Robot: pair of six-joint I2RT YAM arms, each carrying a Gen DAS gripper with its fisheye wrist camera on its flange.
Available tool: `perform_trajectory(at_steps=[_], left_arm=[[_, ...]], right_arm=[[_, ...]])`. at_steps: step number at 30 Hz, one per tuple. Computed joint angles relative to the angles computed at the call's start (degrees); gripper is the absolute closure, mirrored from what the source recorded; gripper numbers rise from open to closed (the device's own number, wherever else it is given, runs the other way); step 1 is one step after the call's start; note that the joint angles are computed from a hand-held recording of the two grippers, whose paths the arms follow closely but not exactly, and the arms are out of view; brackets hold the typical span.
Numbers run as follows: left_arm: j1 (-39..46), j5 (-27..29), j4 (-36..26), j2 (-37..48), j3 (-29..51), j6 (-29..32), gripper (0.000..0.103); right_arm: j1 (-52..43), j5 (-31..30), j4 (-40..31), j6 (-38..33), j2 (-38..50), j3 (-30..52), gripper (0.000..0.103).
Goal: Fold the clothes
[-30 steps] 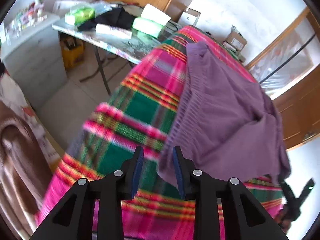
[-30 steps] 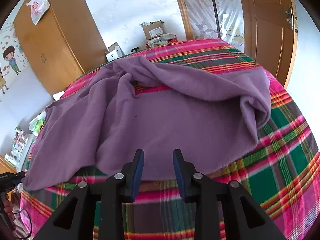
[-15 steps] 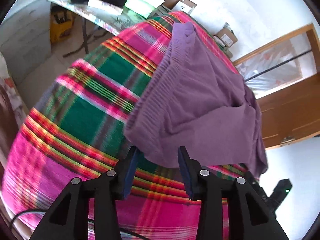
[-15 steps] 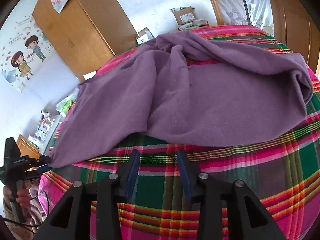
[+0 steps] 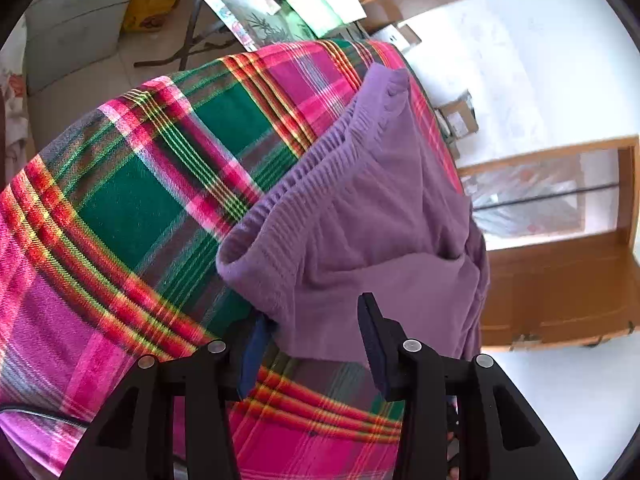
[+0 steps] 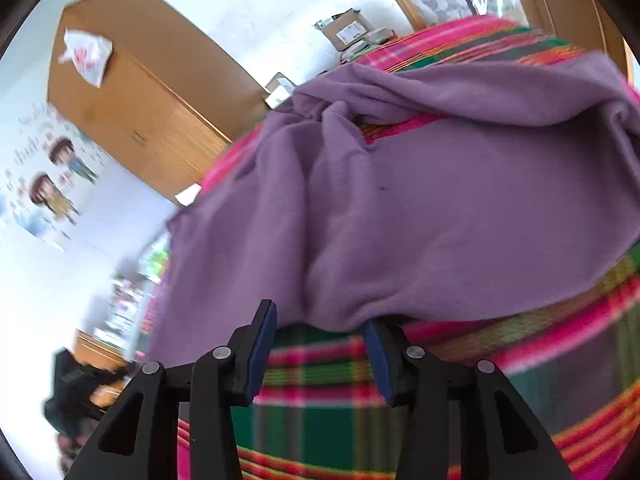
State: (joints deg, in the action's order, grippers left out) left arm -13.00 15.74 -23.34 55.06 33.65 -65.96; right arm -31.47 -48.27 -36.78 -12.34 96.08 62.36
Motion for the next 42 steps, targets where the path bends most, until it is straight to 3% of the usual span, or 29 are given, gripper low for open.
perform_trajectory(at_steps=[3,7,12,16,22,30,33,37,39,42], left_arm=[[0.5,-0.01,0.66,0.37,0.06,-0.35,0.058],[1.21,0.2,0.99,0.29,-0.23,0.0,0.059],[2.63,0.61,0.69,-0.47,-1.05,-0.1,0.072],[2.15,-2.46,-0.36,-1.92,-1.64,0.12,0.091],[0.46,-6.1,-1.31,-3.62,-1.88,0.45,0.094],[-0.47,-6.64,-1.49,-3.7,-2.28,-0.34,0.094],[-0.85,-6.37,-0.91,-2.59,-1.98,-1.18,0.085],[-1.16,-6.41,-0.61,-1.96,-1.69,-1.57,0.084],[-1.05,-6.19,-0.23,-1.93,-1.86,-1.93,0.084],[-1.1,-6.09,0.06,-1.63,-1.81,-1.94,0.084]], right_arm=[[0.37,-0.98,2.3,4.75,1.79,0.85,0.062],[0.52,0.86,5.78,7.55,0.73,-0.43,0.087],[-1.39,-0.66,5.7,8.26,-0.68,-0.92,0.096],[-4.17,-2.97,5.29,8.03,-3.09,-1.52,0.097],[-9.87,-4.76,0.63,4.46,-4.2,0.59,0.097],[-17.03,-3.4,0.82,5.39,-2.55,2.79,0.097],[-17.69,-2.34,-1.78,4.7,0.37,4.69,0.095],[-17.32,2.91,1.62,6.42,-1.24,2.32,0.088],[-17.01,5.97,3.61,6.4,-3.04,0.68,0.078],[-16.57,8.46,2.35,2.62,-5.53,-0.65,0.078]])
